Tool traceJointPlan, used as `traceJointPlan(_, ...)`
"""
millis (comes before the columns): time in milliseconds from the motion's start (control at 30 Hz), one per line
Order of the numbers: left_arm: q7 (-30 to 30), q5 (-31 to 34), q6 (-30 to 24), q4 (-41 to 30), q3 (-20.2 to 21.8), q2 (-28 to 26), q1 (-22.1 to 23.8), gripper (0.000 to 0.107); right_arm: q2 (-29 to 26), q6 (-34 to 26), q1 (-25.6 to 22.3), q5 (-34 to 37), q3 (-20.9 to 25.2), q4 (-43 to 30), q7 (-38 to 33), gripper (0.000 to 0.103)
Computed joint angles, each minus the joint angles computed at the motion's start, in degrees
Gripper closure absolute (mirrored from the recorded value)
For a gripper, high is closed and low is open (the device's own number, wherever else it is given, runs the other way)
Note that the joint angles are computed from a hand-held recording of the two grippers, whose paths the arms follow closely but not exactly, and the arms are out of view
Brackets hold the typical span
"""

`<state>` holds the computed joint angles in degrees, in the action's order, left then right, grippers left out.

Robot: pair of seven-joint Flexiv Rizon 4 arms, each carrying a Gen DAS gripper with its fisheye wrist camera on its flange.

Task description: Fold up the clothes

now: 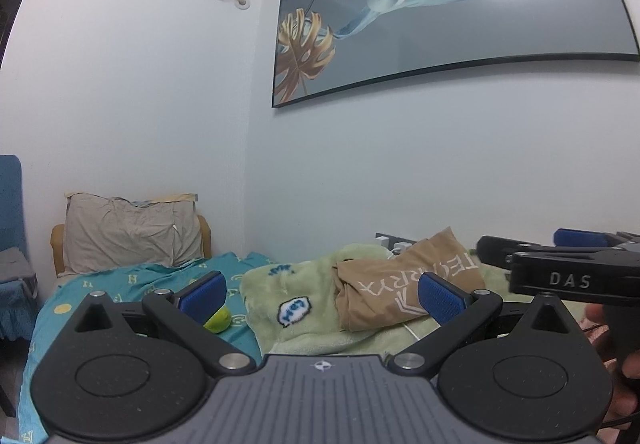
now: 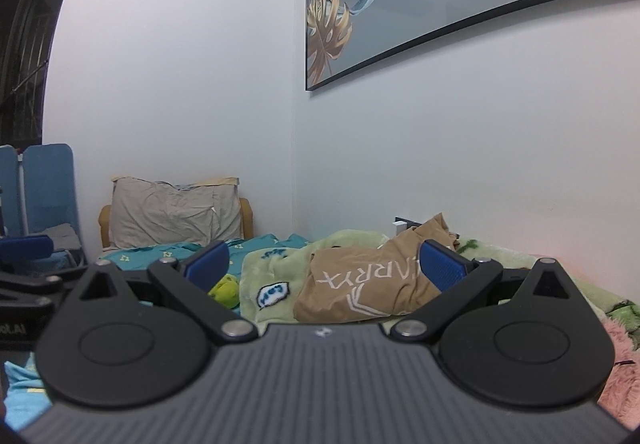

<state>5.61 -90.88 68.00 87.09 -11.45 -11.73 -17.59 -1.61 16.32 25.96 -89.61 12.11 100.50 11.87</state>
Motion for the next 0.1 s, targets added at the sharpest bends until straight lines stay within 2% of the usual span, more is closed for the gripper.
traceJointPlan(100,-0.3,0.1,-0.3,0.2,0.2,0.1,0.2,0.004,0.1,-0.9,0.1,0.6,0.2,0.0,0.1,0.0)
